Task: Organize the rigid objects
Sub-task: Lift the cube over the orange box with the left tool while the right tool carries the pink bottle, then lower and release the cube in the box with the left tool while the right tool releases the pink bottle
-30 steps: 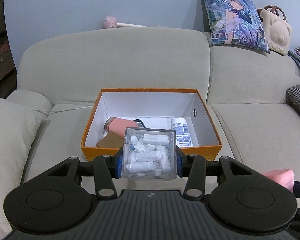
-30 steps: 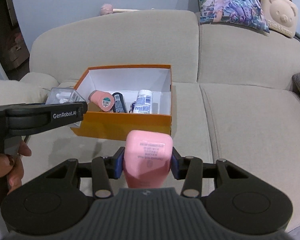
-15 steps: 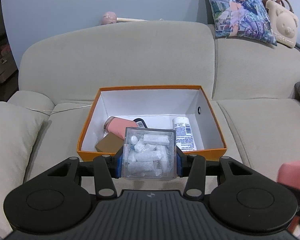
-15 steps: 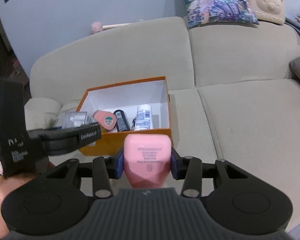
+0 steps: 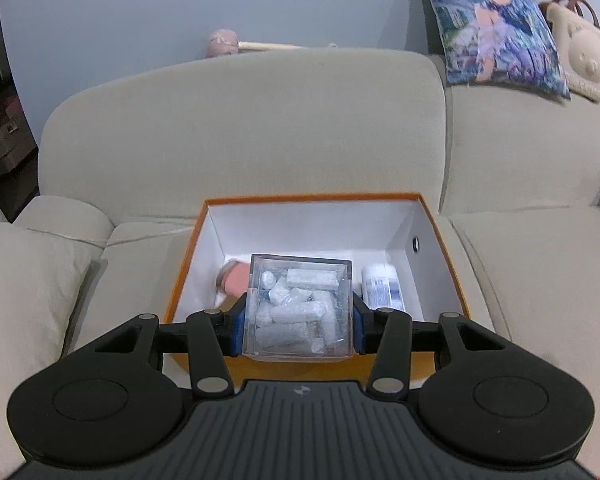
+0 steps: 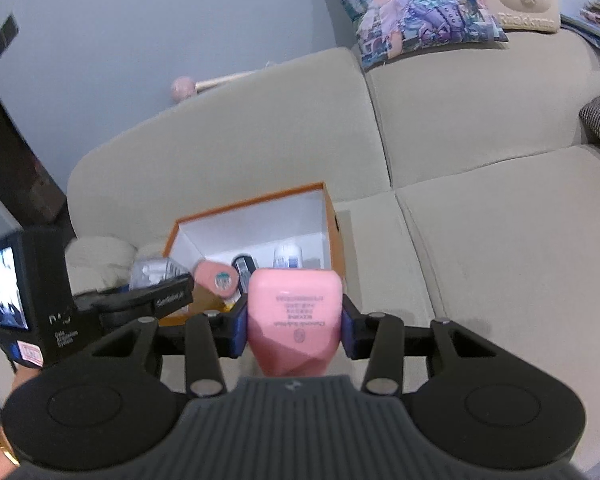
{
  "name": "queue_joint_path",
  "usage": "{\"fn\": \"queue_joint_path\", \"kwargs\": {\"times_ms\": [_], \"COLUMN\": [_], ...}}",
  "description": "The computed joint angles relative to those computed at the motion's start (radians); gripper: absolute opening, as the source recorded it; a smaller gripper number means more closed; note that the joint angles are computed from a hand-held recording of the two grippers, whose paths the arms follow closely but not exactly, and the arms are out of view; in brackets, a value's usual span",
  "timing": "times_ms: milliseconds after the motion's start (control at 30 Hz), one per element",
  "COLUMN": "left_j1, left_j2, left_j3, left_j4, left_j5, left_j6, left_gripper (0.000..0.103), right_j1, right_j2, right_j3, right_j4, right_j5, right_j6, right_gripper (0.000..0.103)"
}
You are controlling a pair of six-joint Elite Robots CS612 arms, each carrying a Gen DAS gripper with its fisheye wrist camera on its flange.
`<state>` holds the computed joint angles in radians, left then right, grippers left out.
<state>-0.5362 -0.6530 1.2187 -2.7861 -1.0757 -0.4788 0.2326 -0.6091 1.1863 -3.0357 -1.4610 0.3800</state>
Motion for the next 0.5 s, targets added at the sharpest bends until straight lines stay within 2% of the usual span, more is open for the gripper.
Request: {"fn": "queue_joint_path", "kwargs": {"times_ms": [100, 267, 367, 500], "left_j1": [0.024, 0.052, 0.072, 0.097], "left_j2": [0.012, 0.055, 0.084, 0.116], "left_j3": [-0.027, -0.094, -0.135, -0.175], "left_j4": [-0.01, -0.004, 0.017, 0.057], "left_j5": [-0.061, -0.112, -0.161, -0.189], "left_j6": [-0.018, -0.001, -0.007, 0.001], "left_gripper": [0.054, 0.054, 0.054, 0.054], "right_j1": [-0.011, -0.012, -0.009, -0.004], "right_j2": [0.004, 0.055, 0.109, 0.216], "right_j3": [-0.011, -0.108, -0.215, -0.418], "right_j4": [-0.021, 0.046, 0.146, 0.292], "right_j5": [0.031, 0.026, 0.034, 0.047], "right_j6": [-0.003, -0.067, -0.088, -0.124], "right_gripper": [0.046, 0.046, 0.046, 0.046]}}
